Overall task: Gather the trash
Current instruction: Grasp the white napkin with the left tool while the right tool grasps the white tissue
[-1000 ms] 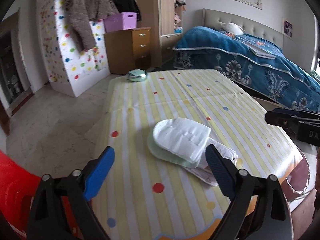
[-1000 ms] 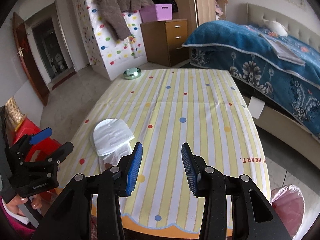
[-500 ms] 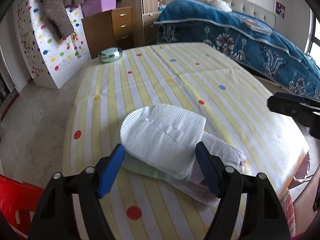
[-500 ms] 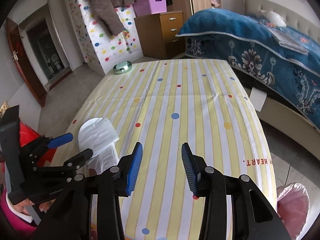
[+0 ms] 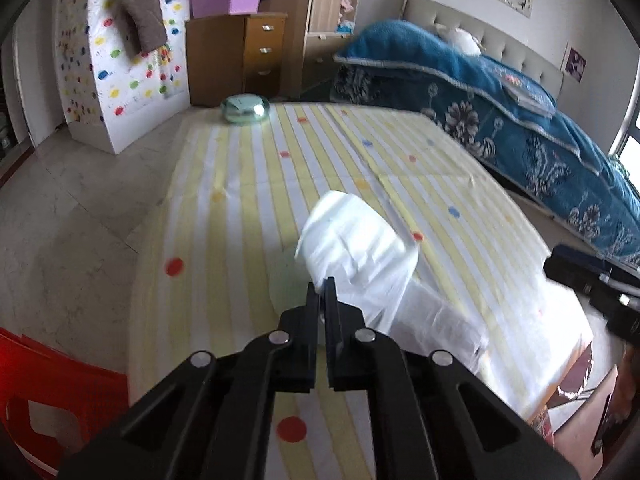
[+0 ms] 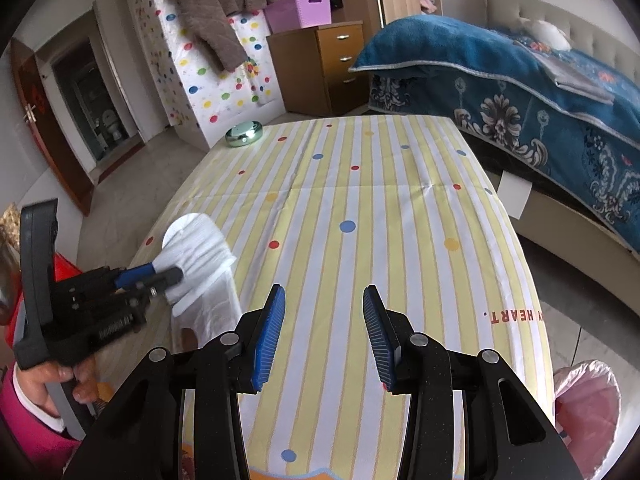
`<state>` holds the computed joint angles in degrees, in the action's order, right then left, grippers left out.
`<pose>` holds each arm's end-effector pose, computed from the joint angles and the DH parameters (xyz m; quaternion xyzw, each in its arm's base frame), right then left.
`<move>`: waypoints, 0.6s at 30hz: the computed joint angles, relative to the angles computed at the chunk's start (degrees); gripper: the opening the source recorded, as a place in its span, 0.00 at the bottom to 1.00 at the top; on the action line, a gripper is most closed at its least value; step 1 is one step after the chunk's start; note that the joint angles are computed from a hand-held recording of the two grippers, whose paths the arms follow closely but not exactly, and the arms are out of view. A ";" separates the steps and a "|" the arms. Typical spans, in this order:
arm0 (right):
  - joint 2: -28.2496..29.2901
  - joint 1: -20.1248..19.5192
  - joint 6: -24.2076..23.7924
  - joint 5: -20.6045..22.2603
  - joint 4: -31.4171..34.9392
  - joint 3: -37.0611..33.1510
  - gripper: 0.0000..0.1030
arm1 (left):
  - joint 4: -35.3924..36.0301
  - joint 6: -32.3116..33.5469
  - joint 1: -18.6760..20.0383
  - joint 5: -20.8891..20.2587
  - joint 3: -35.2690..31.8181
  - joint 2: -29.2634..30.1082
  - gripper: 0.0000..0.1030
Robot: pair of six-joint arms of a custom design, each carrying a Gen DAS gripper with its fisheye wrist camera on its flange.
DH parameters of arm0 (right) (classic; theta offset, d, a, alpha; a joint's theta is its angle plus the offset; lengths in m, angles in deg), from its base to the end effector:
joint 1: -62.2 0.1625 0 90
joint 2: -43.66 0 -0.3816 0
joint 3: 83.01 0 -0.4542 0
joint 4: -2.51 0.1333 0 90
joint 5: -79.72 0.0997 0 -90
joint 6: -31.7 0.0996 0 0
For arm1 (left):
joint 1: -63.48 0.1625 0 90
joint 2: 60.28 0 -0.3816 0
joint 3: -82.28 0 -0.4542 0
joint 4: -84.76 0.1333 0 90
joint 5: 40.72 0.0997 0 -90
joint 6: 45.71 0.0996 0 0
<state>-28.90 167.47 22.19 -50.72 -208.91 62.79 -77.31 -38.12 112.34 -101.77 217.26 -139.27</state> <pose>0.1633 -0.3372 0.1154 0.0460 -0.8670 0.3984 0.2959 -0.1573 -0.4560 0.1044 0.3637 0.8878 -0.2011 0.1979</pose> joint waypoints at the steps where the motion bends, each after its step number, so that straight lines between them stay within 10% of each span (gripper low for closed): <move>1: 0.16 0.28 -0.03 -0.12 -0.08 -0.04 0.41 | -0.39 -0.03 -0.30 0.20 0.15 -0.47 0.00; 18: 6.94 0.54 -2.15 3.80 10.56 -6.46 0.56 | -1.04 -2.65 -0.71 0.11 4.26 -11.43 0.00</move>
<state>-21.96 168.01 20.05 -46.92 -198.35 56.33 -78.35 -40.77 111.63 -101.67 221.52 -150.70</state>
